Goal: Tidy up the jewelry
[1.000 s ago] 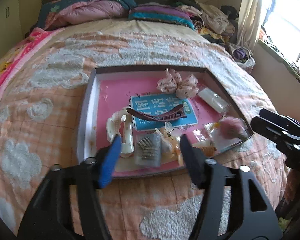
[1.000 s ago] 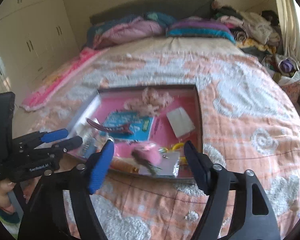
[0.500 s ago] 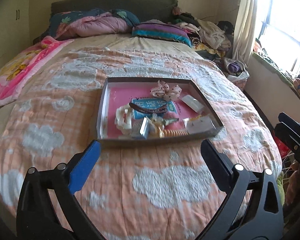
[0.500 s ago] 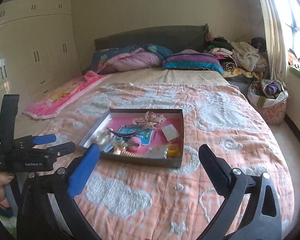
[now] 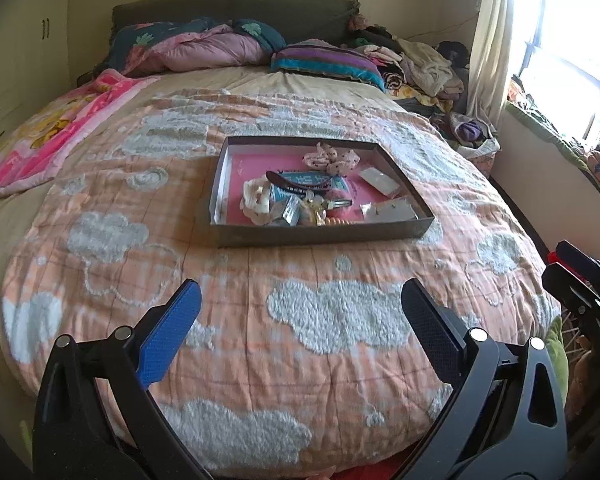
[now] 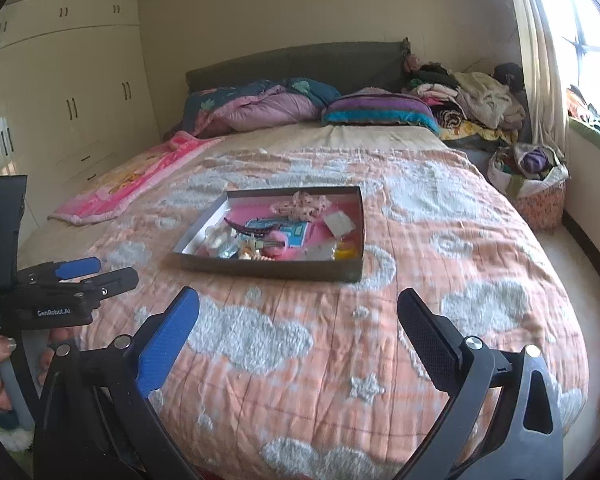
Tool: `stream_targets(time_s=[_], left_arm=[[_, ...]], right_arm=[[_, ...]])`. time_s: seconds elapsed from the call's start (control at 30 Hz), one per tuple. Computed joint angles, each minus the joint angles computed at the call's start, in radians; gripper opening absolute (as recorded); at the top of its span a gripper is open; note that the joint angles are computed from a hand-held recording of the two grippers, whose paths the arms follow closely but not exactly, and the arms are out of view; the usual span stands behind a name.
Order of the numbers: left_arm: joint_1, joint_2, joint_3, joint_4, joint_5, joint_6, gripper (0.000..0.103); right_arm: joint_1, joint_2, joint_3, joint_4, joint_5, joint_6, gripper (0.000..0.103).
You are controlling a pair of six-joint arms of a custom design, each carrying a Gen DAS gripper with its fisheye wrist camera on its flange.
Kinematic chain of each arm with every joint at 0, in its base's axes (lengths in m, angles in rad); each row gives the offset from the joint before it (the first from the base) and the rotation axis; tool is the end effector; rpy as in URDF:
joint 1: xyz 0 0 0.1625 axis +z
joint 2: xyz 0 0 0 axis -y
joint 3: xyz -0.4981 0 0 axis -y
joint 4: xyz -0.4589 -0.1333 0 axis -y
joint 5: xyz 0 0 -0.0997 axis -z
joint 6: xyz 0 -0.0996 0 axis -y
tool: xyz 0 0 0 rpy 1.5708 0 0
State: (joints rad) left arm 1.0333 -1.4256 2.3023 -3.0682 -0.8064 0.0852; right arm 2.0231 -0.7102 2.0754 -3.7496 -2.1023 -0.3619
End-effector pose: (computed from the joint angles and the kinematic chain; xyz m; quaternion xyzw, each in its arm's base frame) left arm -0.0764 -0.5232 0.3021 0.1622 0.8759 -0.3558 0.2826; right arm 0.3377 -0.5055 0.0515 0.2554 -0.8549 0.3923 0.2237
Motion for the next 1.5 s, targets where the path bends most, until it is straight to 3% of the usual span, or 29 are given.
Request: stream_targets(time_s=[1.5], left_arm=[[-0.031,-0.033,0.042,0.019,0.061,-0.027,0.094]], right_arm=[[0.03,-0.014,0.018,0.036,-0.015,0.009,0.099]])
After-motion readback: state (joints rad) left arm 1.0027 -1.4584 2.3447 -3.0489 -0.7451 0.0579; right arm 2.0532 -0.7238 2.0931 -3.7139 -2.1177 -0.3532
